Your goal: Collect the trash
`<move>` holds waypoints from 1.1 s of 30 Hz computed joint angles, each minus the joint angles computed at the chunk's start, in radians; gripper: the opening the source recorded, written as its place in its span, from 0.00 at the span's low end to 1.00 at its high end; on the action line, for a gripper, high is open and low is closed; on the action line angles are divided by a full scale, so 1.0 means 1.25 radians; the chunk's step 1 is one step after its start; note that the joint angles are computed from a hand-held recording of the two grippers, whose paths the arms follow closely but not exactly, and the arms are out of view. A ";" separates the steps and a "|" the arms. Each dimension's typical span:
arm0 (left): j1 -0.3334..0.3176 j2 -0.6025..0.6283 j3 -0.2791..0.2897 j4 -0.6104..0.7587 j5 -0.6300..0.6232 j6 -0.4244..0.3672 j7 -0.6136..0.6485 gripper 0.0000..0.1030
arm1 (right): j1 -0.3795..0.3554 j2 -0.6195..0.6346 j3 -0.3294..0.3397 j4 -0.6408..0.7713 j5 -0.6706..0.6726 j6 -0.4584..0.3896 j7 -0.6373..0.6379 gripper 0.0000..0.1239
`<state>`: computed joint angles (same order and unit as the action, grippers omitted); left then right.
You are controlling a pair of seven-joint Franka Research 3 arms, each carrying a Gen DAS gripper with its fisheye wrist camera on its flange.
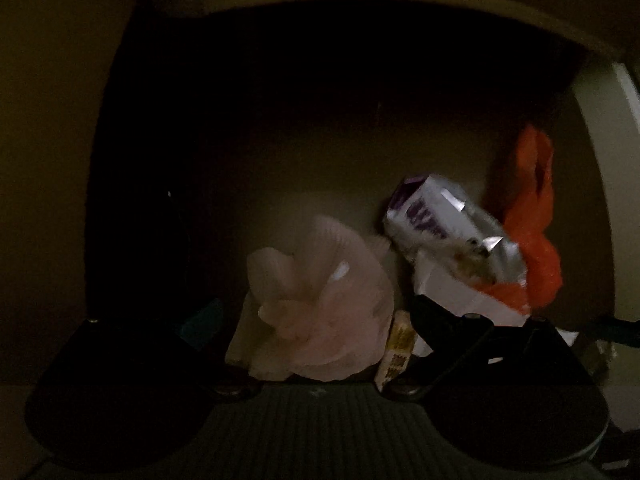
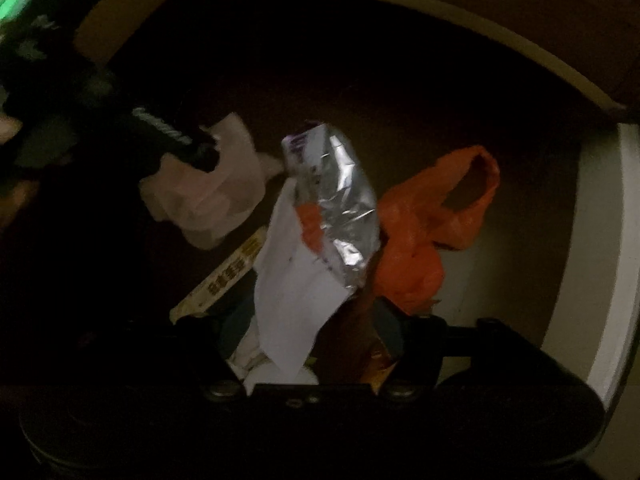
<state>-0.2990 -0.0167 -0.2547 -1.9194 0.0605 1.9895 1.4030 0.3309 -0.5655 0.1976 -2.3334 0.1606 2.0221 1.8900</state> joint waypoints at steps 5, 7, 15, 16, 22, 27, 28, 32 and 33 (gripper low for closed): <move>0.002 0.014 0.000 -0.010 0.006 -0.013 0.010 0.97 | -0.003 0.022 0.001 -0.002 0.006 -0.002 0.021 0.34; 0.002 0.013 0.000 -0.018 0.006 -0.012 0.020 0.97 | -0.001 0.024 -0.004 -0.007 0.016 0.006 0.026 0.32; -0.002 0.026 -0.004 -0.026 0.003 -0.004 0.032 0.77 | -0.003 0.026 -0.006 -0.031 0.009 0.033 0.044 0.12; -0.003 0.029 -0.005 -0.026 0.007 -0.006 0.033 0.72 | -0.003 0.026 -0.006 -0.033 0.009 0.033 0.044 0.08; -0.002 0.044 -0.004 -0.016 -0.004 -0.027 0.027 0.32 | -0.001 0.009 -0.010 -0.043 0.019 0.053 0.048 0.00; 0.000 0.044 -0.004 -0.001 0.002 -0.043 0.013 0.23 | 0.006 -0.006 -0.019 -0.034 0.047 0.043 0.041 0.00; 0.001 0.041 -0.003 0.001 0.003 -0.042 0.012 0.21 | 0.006 -0.006 -0.019 -0.031 0.051 0.045 0.038 0.00; 0.004 0.037 -0.001 0.004 -0.012 -0.040 -0.002 0.15 | 0.006 -0.011 -0.017 -0.016 0.066 0.048 0.041 0.00; 0.004 0.034 -0.001 0.006 -0.011 -0.042 -0.006 0.14 | 0.008 -0.016 -0.018 -0.014 0.071 0.048 0.042 0.00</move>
<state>-0.2942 0.0262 -0.2560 -1.9121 0.0463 1.9372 1.3952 0.3406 -0.5856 0.1755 -2.3503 0.2492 2.0823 1.9419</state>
